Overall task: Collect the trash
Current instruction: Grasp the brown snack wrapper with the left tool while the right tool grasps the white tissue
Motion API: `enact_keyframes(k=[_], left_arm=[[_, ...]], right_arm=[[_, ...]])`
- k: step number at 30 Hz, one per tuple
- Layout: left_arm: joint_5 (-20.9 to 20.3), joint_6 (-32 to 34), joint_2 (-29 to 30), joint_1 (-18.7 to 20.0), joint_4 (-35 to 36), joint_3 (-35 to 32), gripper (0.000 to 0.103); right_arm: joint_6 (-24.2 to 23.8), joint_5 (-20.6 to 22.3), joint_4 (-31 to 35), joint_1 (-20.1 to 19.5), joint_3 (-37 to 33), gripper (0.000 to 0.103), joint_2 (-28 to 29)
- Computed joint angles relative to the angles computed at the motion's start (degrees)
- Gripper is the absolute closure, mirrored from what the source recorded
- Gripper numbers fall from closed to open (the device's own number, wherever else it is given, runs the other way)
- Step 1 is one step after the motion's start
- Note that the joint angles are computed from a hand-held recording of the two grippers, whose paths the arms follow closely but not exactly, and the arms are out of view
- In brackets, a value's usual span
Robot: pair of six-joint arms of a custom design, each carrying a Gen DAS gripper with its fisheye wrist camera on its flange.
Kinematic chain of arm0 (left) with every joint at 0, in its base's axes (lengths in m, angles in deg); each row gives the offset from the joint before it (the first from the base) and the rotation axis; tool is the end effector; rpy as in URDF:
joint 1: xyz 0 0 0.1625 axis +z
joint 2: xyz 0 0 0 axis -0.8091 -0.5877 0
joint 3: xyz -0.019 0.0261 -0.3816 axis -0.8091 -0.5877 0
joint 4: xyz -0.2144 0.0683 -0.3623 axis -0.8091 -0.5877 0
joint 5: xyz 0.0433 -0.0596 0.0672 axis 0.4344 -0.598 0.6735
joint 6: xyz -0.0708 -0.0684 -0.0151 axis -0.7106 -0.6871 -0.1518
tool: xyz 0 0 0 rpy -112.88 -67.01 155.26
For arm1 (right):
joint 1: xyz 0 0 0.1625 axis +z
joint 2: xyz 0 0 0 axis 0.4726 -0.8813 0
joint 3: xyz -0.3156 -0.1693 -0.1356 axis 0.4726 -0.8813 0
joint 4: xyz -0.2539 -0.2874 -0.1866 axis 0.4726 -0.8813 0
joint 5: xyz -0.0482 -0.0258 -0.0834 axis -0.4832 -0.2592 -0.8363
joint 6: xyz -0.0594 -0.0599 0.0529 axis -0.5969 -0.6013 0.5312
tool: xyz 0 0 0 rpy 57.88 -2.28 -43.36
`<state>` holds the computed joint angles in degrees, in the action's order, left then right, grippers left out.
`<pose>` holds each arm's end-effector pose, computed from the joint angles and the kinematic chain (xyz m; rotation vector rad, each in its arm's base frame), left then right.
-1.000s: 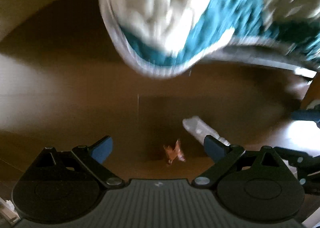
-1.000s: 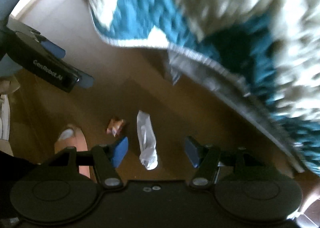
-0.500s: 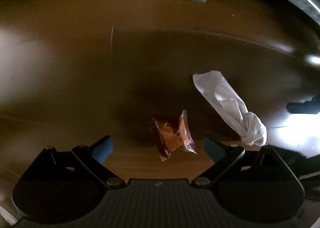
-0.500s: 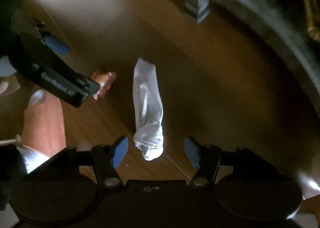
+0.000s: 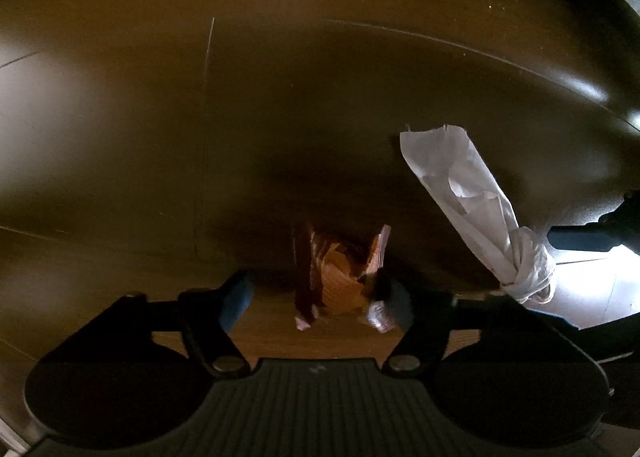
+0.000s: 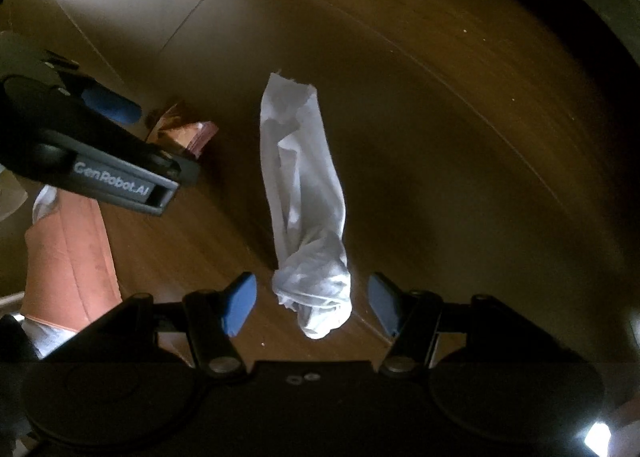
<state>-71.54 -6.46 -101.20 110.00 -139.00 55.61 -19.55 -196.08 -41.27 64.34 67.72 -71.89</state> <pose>-0.2840 -0.7492 0.0152 0.3377 2.3255 0.3589 0.1135 -0.6890 0.1971 0.3010 -2.5890 -0.2892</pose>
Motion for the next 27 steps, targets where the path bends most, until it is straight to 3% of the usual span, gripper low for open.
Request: enact_keyframes(k=[2,4,5,6,7,14,21,27], left_arm=[[-0.3,-0.9,-0.2,0.0,-0.5,0.2,0.049],[-0.4,-2.0,-0.9,0.1,-1.7,1.8,0.049],[-0.5,-2.1,-0.7,0.4,-1.6,1.2,0.051],[-0.6,-2.4,-0.8,0.4,-1.8,1.2,0.053],[-0.7,-2.7,-0.9,0.5,-2.0,1.2,0.058],[-3.0,-3.7,-2.9,1.1,-5.1,3.6,0.07],[-3.8,-2.4,-2.5,0.3,-3.3,1.5,0.071],[-3.2,3.6,-1.9,-2.4,-0.7,-3.2,0.072]], right_arm=[[-0.5,-0.2,-0.6,0.1,0.3,0.043,-0.1],[-0.5,-0.4,-0.7,0.2,0.5,0.044,-0.2],[-0.6,-0.4,-0.8,0.2,0.5,0.052,-0.1],[-0.7,-0.4,-1.4,0.3,1.0,0.074,-0.2],[-0.6,-0.9,-1.4,0.5,1.1,0.075,-0.2],[0.3,-1.6,-2.4,1.2,1.4,0.083,-0.2],[2.4,-1.6,-3.6,2.0,1.8,0.086,-2.3],[4.0,-1.0,-3.9,3.6,2.2,0.086,-6.0]])
